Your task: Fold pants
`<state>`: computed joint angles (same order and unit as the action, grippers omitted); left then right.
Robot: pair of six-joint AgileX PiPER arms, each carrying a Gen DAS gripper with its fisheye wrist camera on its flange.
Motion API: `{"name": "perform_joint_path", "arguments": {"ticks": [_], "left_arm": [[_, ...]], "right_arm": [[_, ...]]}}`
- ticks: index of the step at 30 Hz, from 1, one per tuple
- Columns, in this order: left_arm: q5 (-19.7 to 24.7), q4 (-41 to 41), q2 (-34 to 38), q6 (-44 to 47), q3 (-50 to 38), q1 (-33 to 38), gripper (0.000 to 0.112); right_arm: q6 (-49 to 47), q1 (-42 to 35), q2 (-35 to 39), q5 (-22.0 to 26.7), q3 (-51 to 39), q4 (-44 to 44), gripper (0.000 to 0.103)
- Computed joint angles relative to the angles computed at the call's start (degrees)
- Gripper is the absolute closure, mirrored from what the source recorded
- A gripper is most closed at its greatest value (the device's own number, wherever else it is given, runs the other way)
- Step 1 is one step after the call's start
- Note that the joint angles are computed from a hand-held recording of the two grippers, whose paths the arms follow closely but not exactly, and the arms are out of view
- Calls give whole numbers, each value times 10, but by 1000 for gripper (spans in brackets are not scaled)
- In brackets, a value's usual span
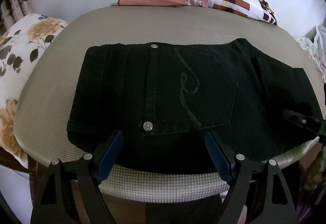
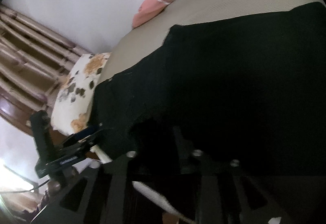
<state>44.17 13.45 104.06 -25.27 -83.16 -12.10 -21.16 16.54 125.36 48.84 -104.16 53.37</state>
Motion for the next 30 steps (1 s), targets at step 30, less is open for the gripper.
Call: {"name": "perform_joint_path", "arguments": {"ticks": [30], "left_arm": [[2,-155,-23,90,-3,67,30]], "right_arm": [[-145,-40,-41,54,98,110,79]]}}
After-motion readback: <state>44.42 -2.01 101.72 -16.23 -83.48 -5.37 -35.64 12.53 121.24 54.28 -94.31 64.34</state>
